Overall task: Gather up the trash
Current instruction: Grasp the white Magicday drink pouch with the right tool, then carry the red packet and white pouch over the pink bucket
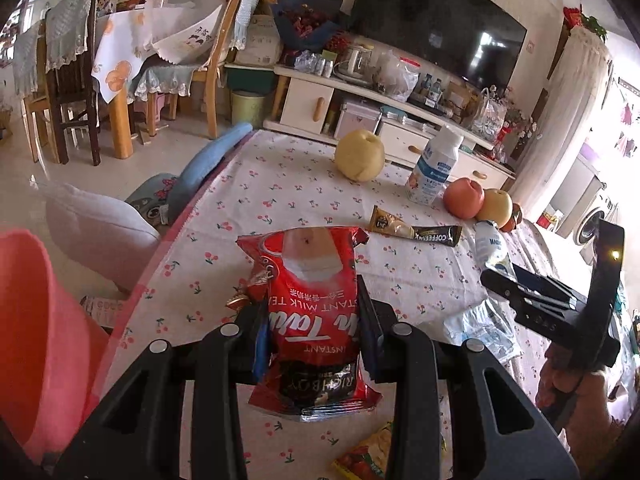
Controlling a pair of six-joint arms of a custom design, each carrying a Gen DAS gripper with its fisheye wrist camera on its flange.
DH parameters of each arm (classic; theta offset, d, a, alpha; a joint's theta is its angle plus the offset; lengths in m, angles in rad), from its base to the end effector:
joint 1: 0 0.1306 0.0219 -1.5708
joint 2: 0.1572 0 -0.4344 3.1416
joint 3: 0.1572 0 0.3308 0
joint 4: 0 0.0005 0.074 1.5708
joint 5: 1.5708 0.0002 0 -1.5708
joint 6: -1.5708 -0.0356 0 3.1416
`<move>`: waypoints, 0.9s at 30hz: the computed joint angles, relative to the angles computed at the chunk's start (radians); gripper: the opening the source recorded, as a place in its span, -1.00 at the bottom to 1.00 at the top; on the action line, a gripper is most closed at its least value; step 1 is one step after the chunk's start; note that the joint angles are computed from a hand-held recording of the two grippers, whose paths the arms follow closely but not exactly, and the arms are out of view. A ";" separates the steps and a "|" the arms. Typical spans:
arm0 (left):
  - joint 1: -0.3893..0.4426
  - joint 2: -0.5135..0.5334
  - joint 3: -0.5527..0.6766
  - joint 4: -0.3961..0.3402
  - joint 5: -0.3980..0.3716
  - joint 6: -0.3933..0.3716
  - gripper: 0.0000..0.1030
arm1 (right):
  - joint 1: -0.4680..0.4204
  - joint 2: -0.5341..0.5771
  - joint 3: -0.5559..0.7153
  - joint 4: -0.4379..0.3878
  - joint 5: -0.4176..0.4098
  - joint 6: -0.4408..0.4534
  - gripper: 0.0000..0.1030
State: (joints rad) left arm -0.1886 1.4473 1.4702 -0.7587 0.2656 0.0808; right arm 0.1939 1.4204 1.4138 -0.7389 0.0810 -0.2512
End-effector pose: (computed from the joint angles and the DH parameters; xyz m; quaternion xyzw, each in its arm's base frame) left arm 0.4377 -0.0936 0.4995 0.1024 0.9018 -0.1739 0.3820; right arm 0.4284 0.0807 0.4884 0.0425 0.9145 0.0523 0.3990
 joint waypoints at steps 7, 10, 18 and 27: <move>0.035 -0.018 0.004 0.003 0.032 0.010 -0.28 | 0.073 -0.030 0.000 0.002 0.029 0.014 0.22; 0.051 -0.025 0.007 0.003 0.040 0.009 -0.28 | 0.101 -0.040 0.001 0.002 0.026 0.006 0.22; 0.098 -0.039 0.016 0.005 0.063 0.031 -0.28 | 0.171 -0.051 0.011 0.007 0.016 -0.018 0.22; 0.172 -0.051 0.031 0.004 0.064 0.047 -0.28 | 0.282 -0.019 0.072 0.003 0.022 -0.008 0.22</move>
